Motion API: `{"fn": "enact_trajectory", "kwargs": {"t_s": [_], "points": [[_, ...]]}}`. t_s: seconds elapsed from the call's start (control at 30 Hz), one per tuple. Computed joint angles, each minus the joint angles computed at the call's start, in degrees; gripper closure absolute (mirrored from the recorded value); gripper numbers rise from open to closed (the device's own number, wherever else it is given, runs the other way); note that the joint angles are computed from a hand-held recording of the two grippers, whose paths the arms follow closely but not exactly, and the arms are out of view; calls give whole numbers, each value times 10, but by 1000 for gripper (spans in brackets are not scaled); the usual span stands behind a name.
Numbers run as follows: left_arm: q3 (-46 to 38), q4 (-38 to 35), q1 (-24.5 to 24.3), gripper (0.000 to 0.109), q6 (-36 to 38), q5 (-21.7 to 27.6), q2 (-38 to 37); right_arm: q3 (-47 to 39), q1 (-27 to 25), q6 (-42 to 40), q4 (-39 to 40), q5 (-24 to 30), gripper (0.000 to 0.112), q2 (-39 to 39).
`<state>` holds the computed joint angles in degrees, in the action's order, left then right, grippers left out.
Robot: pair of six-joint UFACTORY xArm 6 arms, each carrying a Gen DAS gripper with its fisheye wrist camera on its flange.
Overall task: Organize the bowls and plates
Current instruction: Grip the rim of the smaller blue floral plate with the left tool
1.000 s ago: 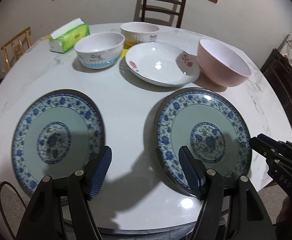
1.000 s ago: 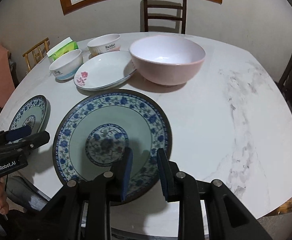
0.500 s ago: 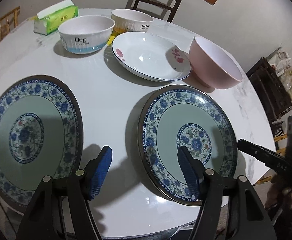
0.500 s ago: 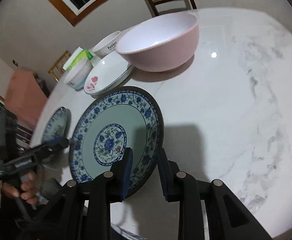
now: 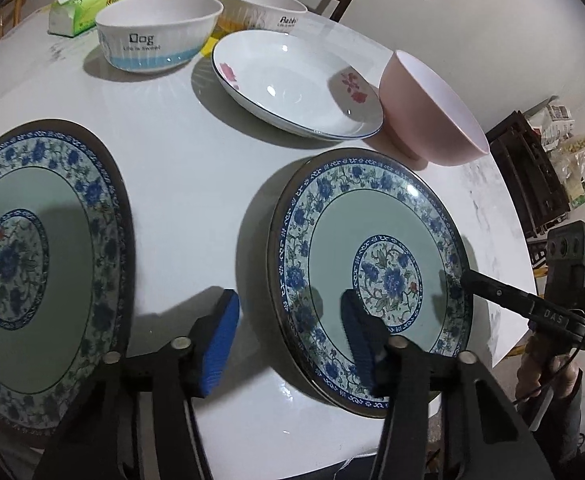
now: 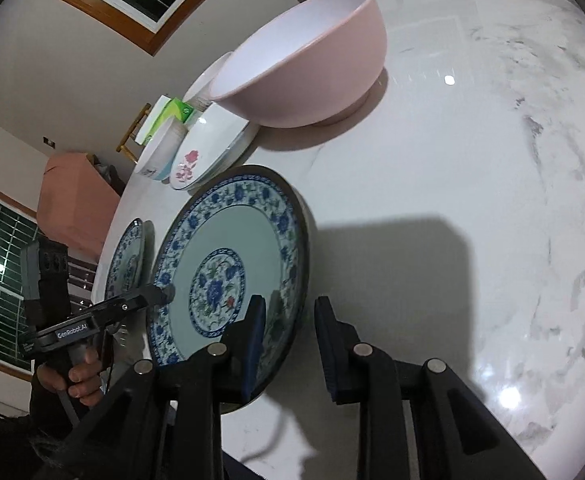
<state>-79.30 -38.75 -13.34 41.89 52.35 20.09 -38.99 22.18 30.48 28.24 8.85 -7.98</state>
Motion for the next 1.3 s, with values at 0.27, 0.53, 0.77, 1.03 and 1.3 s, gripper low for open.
{"fn": "enact_trajectory", "kwargs": {"t_s": [0.27,0.53,0.77,1.03,1.3], "points": [[-15,0,-1,77,12,22,8,-4,0,-49,46,4,95,6],[-4,17,-11,90,10,-13,4,2,-3,13,-21,0,99,5],[4,32,-12,91,2,-22,-4,-5,-6,111,-122,16,99,6],[11,38,-5,91,0,-21,-15,-17,-3,157,-164,30,98,8],[17,34,7,91,2,-25,-23,-46,2,182,-200,55,98,18]]}}
